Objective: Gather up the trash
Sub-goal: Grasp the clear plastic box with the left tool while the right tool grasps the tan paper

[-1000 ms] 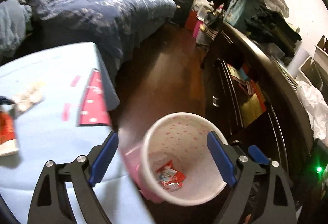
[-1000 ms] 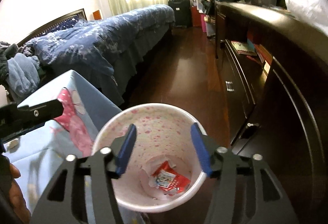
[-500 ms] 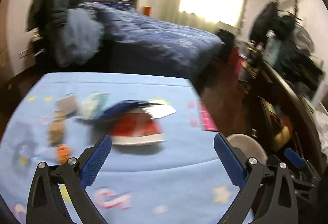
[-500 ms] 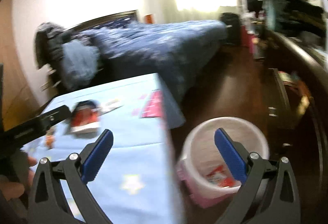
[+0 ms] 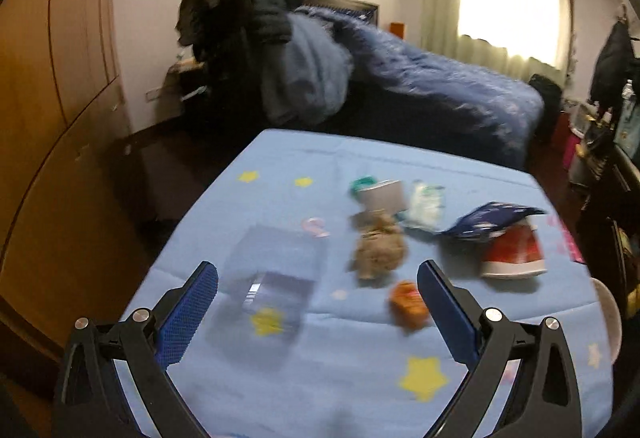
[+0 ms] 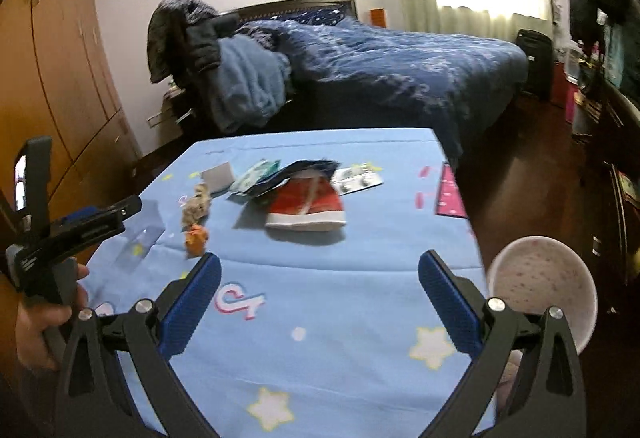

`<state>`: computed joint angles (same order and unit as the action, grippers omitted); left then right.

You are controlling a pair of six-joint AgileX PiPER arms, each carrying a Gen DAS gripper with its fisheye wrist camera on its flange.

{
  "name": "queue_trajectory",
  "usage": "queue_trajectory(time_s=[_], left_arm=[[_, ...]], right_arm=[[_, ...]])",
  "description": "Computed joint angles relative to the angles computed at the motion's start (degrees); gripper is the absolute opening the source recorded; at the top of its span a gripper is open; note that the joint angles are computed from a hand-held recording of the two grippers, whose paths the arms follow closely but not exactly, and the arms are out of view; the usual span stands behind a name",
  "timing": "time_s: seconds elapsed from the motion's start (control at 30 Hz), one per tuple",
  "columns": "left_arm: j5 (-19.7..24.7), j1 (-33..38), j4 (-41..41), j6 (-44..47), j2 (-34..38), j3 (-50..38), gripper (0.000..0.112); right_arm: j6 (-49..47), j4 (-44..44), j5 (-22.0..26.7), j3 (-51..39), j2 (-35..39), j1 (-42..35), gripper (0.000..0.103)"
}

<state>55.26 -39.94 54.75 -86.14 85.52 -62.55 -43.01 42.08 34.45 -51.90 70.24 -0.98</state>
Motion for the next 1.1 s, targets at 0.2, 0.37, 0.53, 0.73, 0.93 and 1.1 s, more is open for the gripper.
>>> queue_trajectory(time_s=[0.2, 0.37, 0.53, 0.73, 0.93, 1.1], left_arm=[[-8.7, 8.5, -4.6, 7.4, 0.8, 3.4, 0.099], [-16.7, 13.7, -7.9, 10.5, 1.7, 4.8, 0.099], [-18.4, 15.0, -6.8, 9.0, 2.0, 5.0, 0.099], [-18.1, 16.0, -7.1, 10.7, 3.7, 4.0, 0.085], [-24.0, 19.8, -10.0, 12.2, 1.0, 7.4, 0.053], [-20.7, 20.0, -1.7, -0.4, -6.2, 13.5, 0.053]], right_arm=[[5.8, -4.6, -2.2, -1.3, 2.7, 6.6, 0.099], [8.7, -6.8, -3.9, -2.6, 5.7, 10.4, 0.099], [11.6, -8.2, -4.9, -6.3, 11.0, 14.8, 0.099], [17.6, -13.0, -6.4, -13.4, 17.6, 21.0, 0.099], [26.9, -21.7, -4.3, -24.4, 26.3, 25.9, 0.099], [36.1, -31.0, -0.1, -36.2, 35.9, 30.1, 0.098]])
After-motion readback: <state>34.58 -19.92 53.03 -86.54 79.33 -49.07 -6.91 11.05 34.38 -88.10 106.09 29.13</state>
